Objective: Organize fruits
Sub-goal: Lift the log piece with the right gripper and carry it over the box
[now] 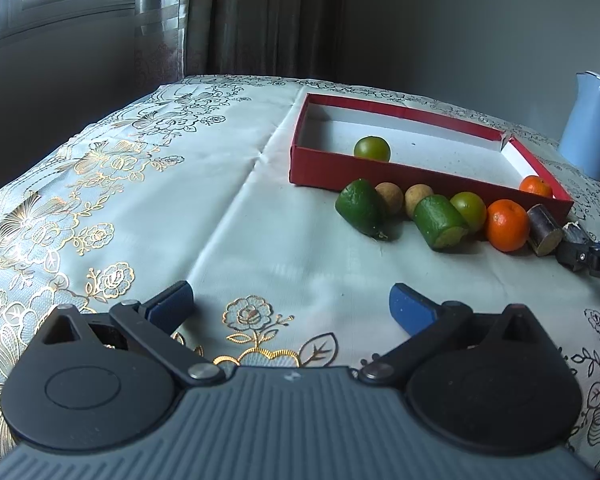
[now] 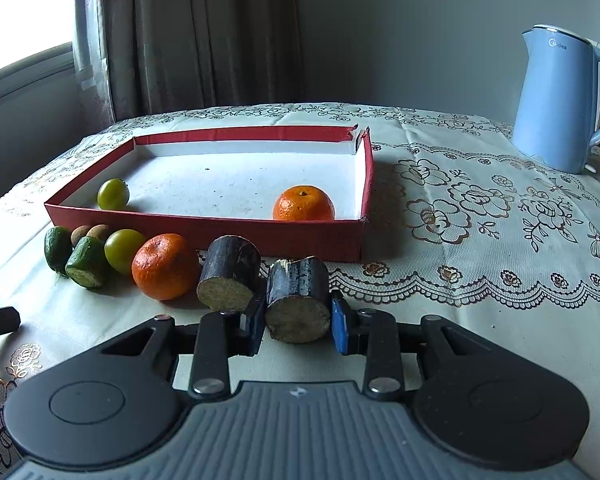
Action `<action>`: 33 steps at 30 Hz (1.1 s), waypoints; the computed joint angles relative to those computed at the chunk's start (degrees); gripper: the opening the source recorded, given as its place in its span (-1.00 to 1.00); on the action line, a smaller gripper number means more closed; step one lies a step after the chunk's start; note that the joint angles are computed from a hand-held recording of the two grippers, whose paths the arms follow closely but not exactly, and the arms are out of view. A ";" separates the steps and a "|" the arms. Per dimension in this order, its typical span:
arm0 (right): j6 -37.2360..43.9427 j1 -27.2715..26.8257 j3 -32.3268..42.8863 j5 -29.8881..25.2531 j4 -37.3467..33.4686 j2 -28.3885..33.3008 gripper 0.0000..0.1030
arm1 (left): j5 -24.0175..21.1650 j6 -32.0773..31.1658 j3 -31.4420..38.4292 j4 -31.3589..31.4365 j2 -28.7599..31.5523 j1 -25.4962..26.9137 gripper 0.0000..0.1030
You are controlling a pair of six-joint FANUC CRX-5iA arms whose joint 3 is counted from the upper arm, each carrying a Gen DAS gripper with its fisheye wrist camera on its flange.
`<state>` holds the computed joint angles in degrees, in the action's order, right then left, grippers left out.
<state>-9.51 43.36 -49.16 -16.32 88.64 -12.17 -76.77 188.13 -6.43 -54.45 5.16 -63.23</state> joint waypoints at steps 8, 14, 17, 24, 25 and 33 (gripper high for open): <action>-5.07 -0.88 -1.82 -0.22 7.53 -2.39 -0.38 | -0.73 0.00 0.41 0.22 0.35 0.05 1.00; -7.58 -1.25 -2.46 -0.58 11.65 -4.08 -0.38 | -1.26 -0.66 0.96 0.60 0.78 0.20 1.00; -8.58 -1.77 -2.57 0.07 13.06 -4.74 -0.38 | -1.62 -0.94 1.23 0.80 0.99 0.28 1.00; -11.33 -3.75 -2.56 1.95 17.09 -5.49 -0.38 | -1.95 -0.92 1.48 0.87 1.23 0.26 1.00; -11.47 -3.92 -2.50 2.09 17.41 -5.47 -0.38 | -1.95 -0.92 1.48 0.87 1.23 0.26 1.00; -14.64 -6.12 -0.54 4.01 22.30 -4.29 -0.38 | -1.92 -0.94 1.45 0.86 1.21 0.25 1.00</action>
